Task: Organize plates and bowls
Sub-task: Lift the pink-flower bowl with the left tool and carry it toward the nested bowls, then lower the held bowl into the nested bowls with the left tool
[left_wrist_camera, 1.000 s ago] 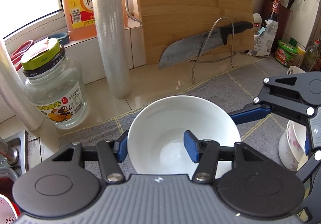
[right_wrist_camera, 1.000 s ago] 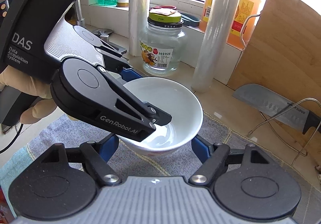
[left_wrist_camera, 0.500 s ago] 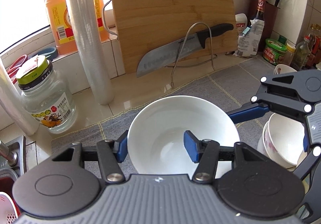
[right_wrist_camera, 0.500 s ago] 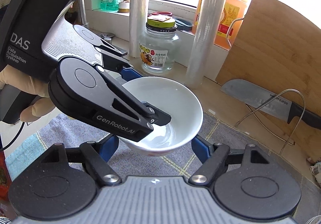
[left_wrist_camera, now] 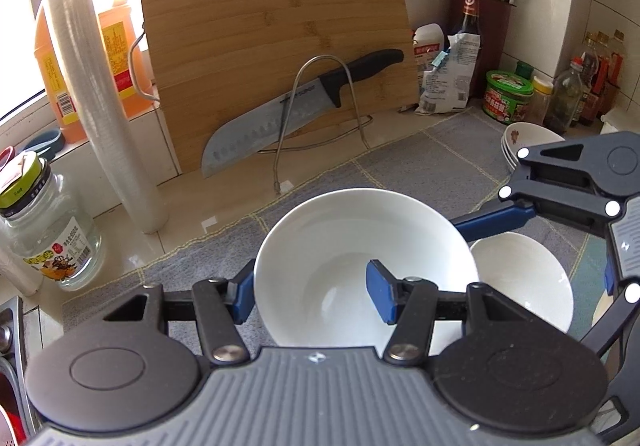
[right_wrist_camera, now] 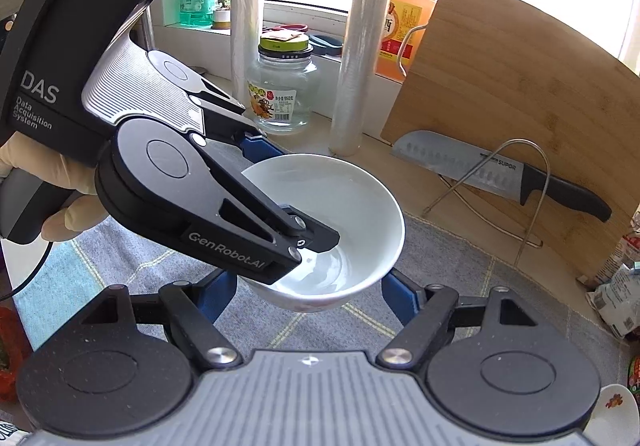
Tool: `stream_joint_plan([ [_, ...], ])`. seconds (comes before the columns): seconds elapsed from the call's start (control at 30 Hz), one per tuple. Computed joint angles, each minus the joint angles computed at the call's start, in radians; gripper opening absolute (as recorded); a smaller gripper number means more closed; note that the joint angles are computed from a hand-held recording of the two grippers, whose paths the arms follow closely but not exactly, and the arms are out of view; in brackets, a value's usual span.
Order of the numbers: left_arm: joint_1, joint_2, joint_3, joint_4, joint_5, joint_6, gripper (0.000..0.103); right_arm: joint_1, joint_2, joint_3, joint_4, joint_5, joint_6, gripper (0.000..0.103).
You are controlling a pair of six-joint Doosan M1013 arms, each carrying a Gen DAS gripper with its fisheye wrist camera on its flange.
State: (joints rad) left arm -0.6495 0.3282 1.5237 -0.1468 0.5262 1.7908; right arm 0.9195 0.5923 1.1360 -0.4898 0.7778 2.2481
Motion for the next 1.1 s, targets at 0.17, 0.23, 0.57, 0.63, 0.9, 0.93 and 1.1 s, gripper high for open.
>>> stream_joint_plan([
  [0.17, -0.022, -0.002, 0.0, -0.001, -0.004, 0.006, 0.056, 0.006, -0.025, 0.036, -0.028, 0.003, 0.042, 0.083],
  [0.23, -0.03, -0.004, 0.003, -0.004, -0.007, 0.009, 0.056, 0.009, -0.037, 0.053, -0.038, 0.002, 0.06, 0.083],
  [0.57, -0.062, -0.007, 0.009, -0.039, -0.013, 0.041, 0.056, 0.022, -0.081, 0.118, -0.083, 0.02, 0.135, 0.083],
  [0.63, -0.068, -0.004, 0.006, -0.047, -0.011, 0.049, 0.056, 0.024, -0.089, 0.13, -0.093, 0.021, 0.153, 0.083],
  [0.9, -0.085, 0.01, -0.011, -0.099, 0.0, 0.116, 0.056, 0.03, -0.112, 0.165, -0.12, 0.049, 0.216, 0.083],
  [0.93, -0.086, 0.012, -0.014, -0.106, 0.003, 0.126, 0.056, 0.03, -0.115, 0.169, -0.122, 0.05, 0.225, 0.083],
  [1.1, -0.094, 0.022, -0.023, -0.132, 0.014, 0.163, 0.056, 0.031, -0.127, 0.19, -0.119, 0.057, 0.262, 0.083],
])
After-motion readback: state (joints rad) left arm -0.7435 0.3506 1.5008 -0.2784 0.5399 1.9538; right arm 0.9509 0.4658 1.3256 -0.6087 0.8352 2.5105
